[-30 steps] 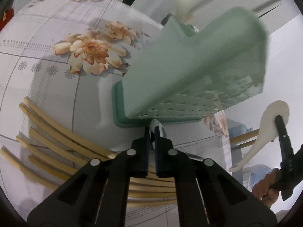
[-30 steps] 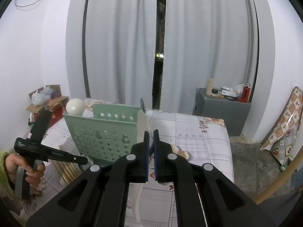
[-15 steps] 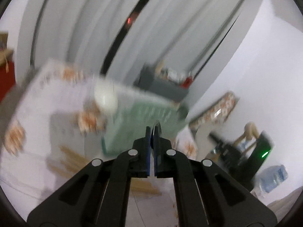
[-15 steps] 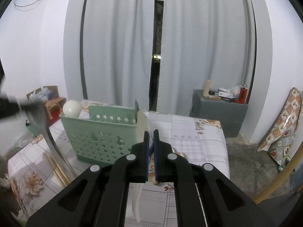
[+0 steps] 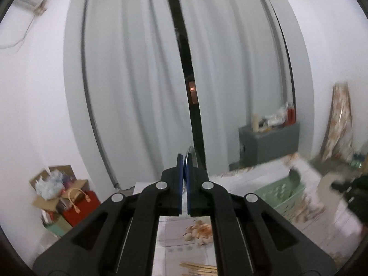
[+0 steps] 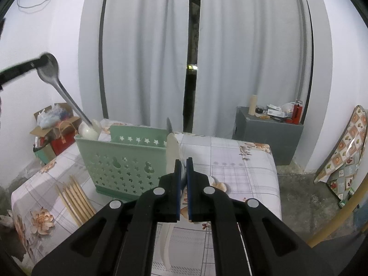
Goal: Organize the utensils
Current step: 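Grasp a metal spoon with the left gripper and carry it toward the holder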
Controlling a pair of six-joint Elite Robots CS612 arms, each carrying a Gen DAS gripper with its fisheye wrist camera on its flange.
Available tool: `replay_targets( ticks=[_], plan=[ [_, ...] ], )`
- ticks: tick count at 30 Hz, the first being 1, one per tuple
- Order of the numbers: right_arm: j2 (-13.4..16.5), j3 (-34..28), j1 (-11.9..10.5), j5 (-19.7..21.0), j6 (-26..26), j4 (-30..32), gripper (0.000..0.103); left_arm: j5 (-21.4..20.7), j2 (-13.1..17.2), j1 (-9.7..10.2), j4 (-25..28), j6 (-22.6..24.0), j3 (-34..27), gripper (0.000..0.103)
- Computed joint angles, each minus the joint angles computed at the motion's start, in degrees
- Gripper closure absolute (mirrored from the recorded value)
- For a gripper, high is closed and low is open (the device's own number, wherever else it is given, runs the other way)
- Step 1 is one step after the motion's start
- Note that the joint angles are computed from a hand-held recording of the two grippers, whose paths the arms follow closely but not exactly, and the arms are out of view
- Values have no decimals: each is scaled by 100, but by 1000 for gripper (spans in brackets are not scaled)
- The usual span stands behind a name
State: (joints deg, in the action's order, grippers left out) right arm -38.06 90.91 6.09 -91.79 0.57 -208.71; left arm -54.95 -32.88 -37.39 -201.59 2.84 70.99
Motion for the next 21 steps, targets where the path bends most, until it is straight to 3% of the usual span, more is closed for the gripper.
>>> replay_targets(
  ticks=[6, 11, 14, 21],
  plan=[
    [-21, 36, -7, 25, -5, 12, 99, -436, 238, 83, 784, -208, -309, 102],
    [-33, 68, -15, 36, 17, 20, 99, -1603, 252, 246, 1223, -924, -330, 98],
    [-39, 88, -21, 41, 20, 29, 99, -2112, 239, 320, 1086, -1247, -261, 93],
    [-38, 79, -36, 81, 108, -5, 99, -2265, 96, 345, 499, -1693, 199, 60]
  ],
)
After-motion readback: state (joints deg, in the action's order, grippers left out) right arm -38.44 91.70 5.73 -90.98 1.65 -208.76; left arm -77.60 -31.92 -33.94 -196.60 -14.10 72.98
